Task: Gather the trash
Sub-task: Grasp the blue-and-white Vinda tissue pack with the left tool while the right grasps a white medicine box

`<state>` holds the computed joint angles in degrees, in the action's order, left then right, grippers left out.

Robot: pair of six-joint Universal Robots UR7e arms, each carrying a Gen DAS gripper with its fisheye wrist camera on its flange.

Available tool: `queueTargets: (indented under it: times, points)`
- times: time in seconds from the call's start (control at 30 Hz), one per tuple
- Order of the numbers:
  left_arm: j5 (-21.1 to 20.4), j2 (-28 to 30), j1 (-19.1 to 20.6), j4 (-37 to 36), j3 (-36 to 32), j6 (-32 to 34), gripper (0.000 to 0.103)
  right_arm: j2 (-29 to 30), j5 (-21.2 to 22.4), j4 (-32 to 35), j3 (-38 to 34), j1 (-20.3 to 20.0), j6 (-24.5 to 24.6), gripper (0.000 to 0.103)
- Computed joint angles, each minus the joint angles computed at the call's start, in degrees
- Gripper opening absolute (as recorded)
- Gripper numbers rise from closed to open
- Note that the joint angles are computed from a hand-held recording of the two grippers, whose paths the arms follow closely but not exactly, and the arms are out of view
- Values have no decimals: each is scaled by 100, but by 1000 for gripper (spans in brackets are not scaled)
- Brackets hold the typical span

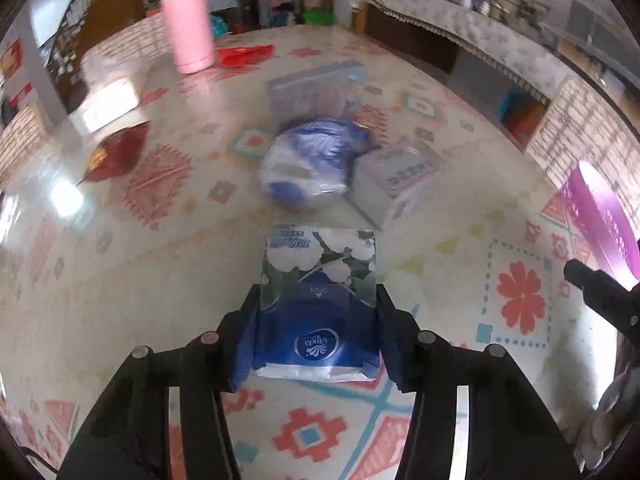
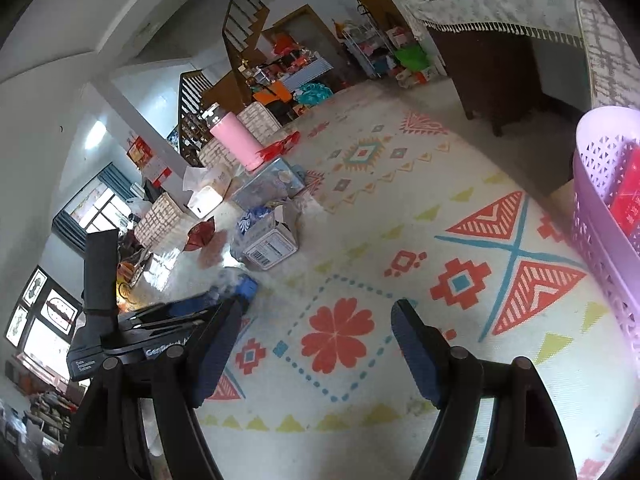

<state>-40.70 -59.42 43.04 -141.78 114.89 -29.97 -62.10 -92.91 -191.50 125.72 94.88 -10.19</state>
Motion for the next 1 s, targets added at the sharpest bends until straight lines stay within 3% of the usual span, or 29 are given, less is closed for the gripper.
queueTargets:
  times: [0.27,0.5,0.7,0.83,0.97,1.0]
  points:
    - [84,-614,33,-1094,560,76,51,58,-282,81,-49,106,-70,81]
    - [67,-758,225,-1563,738,124,51,360,-1203,37,-327,549,-226,81]
    - [214,-762,160,-1666,792,121,52,1157,-2083,1006,-1559,1094,-535,83]
    - [106,-798,210,-1646,781,73,52,1914,-2703,1183,-2415,1294,-913,83]
    - [-126,-868,305,-1595,765,-25,52,2281,-2959,1322,-2852,1298,-765,83]
    - [-157,-866,313,-1582,756,-43,52,2318,-3024,1355,-2894,1308,-721,78]
